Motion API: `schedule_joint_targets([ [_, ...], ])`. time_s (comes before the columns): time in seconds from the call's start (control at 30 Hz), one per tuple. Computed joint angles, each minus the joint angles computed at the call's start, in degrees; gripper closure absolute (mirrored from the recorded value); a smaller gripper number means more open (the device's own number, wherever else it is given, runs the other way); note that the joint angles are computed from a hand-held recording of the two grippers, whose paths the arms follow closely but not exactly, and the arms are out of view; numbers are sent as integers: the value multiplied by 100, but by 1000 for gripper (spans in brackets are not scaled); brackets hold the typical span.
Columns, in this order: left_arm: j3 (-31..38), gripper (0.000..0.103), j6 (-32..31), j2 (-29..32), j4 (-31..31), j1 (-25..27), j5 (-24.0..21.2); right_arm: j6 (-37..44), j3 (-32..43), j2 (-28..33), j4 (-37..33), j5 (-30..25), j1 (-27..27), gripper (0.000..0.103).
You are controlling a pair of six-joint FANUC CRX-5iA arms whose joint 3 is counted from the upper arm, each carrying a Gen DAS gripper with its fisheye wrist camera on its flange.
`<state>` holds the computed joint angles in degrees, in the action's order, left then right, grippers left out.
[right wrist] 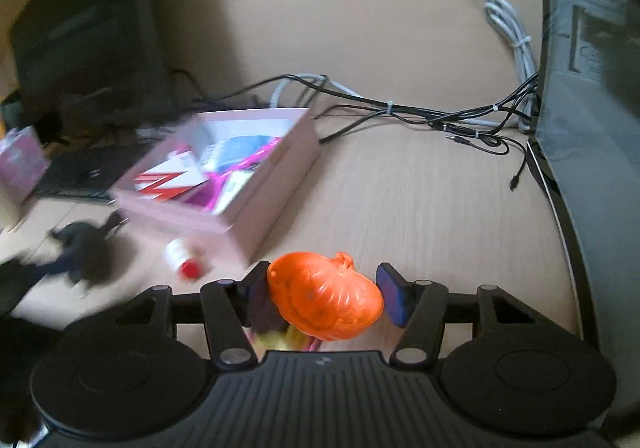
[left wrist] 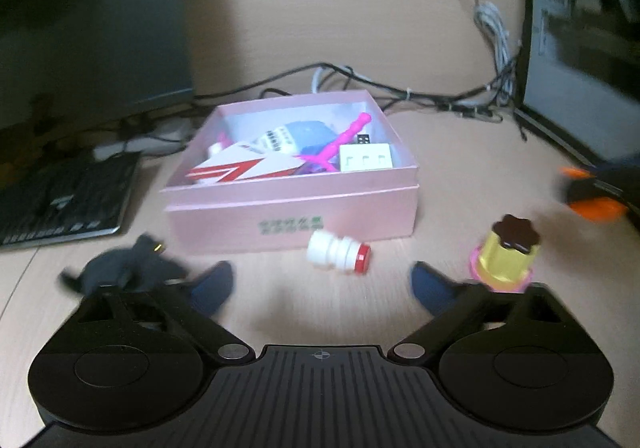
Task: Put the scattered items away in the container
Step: 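Grasp the white red-capped bottle with the left tool while the right tool holds the orange toy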
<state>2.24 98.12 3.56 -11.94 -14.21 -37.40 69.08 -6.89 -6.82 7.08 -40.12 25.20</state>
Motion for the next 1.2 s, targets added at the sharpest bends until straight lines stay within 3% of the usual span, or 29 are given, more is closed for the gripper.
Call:
schedule_joint_targets([
  [0.03, 145, 33, -43, 146, 11, -10, -104, -29, -144, -167, 35, -43, 67, 46],
  [0.1, 399, 27, 93, 397, -96, -51, -223, 94, -284, -403, -127, -272, 172, 46],
  [0.2, 625, 30, 197, 638, -179, -81, -353, 162, -639, -674, 85, -392, 445, 46],
  [0.33, 693, 52, 93, 761, -67, -64, -413, 103, -922, -936, 179, -399, 625, 46],
  [0.37, 682, 52, 142, 740, -140, -89, -406, 98, -941, -963, 152, -404, 636, 46],
  [0.67, -202, 52, 319, -279, -97, -225, -300, 724, -866, -953, -228, -372, 673, 46],
  [0.87, -947, 52, 275, -1165, 52, -224, -697, 1557, -589, -717, -698, -419, 645, 46],
  [1.03, -934, 52, 599, -1351, -113, -161, -1093, 1989, -266, -543, -1038, -506, 597, 46],
  [1.2, -681, 52, 327, -1213, -6, -9, -1082, 2143, 82, -369, -1243, -568, 520, 46],
])
